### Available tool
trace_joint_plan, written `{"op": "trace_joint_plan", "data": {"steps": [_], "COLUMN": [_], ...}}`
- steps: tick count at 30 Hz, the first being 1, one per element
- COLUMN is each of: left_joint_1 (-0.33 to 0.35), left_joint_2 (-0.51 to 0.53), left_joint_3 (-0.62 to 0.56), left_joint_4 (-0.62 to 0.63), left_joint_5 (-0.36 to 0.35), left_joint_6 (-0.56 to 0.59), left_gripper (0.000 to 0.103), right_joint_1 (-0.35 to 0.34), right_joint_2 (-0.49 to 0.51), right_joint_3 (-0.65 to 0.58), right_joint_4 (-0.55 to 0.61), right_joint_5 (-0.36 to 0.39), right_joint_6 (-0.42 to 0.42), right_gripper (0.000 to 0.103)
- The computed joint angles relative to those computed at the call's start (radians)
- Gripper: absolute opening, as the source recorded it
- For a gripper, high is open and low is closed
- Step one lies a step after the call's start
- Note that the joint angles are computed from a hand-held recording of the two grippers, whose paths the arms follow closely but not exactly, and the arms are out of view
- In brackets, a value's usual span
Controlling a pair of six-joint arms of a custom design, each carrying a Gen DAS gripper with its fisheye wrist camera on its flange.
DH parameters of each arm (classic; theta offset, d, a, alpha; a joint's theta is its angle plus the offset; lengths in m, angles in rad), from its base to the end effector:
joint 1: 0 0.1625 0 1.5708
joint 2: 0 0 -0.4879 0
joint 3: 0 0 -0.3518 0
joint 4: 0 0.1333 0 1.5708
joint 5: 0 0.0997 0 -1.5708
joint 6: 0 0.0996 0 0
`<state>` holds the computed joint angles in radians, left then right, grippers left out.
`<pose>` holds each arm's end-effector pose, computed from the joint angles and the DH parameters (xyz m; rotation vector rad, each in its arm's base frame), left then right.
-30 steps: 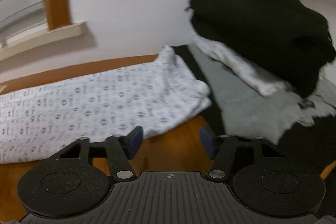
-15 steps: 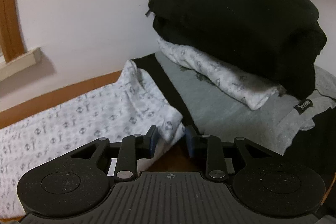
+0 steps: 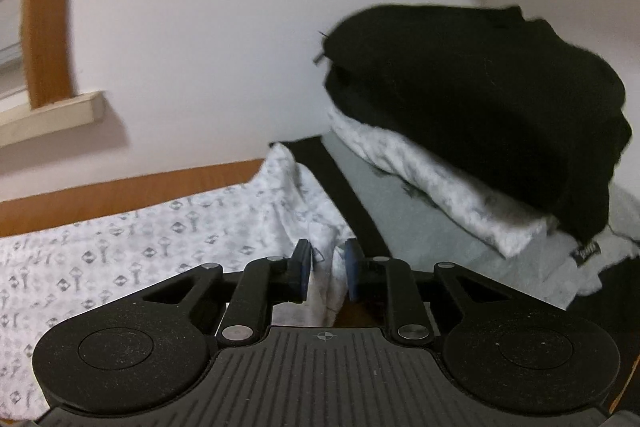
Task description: Fold clothes
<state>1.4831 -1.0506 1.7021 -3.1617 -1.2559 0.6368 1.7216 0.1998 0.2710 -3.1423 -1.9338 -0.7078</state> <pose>0.1059 -0.6694 0.3971 0.6670 2.3038 -1.0651 0.2350 -0.8947 -0.0472 0.7022 -2.1391 1.2070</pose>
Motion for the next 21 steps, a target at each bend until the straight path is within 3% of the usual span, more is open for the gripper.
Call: {"op": "trace_joint_plan", "data": {"steps": [5,9,14,17,19,21], "left_joint_1": [0.004,0.009,0.013,0.015,0.017,0.018], "left_joint_2": [0.002,0.001,0.001,0.006,0.01,0.012], "left_joint_3": [-0.003,-0.004,-0.001,-0.004,-0.009,-0.011], "left_joint_4": [0.004,0.009,0.009,0.01,0.01,0.007], "left_joint_5": [0.003,-0.002,-0.007,-0.008,-0.008,-0.006], "left_joint_6": [-0.005,-0.008,-0.003,-0.007,-0.01,-0.013], "left_gripper": [0.103,0.103,0.103,0.103,0.103,0.103], "right_joint_1": [0.003,0.006,-0.003,-0.008,-0.012,-0.014], "right_joint_2": [-0.027,0.002,0.035,0.001,-0.036,-0.066], "right_joint_3": [0.075,0.002,-0.094,-0.016,0.076,0.15], "right_joint_4": [-0.053,0.016,0.104,0.061,-0.002,-0.045], "right_joint_5": [0.04,0.0,-0.037,-0.018,0.02,0.061], "right_joint_6": [-0.057,-0.074,-0.03,-0.021,-0.037,-0.052], "right_gripper": [0.021,0.021,0.028,0.026,0.013,0.01]}}
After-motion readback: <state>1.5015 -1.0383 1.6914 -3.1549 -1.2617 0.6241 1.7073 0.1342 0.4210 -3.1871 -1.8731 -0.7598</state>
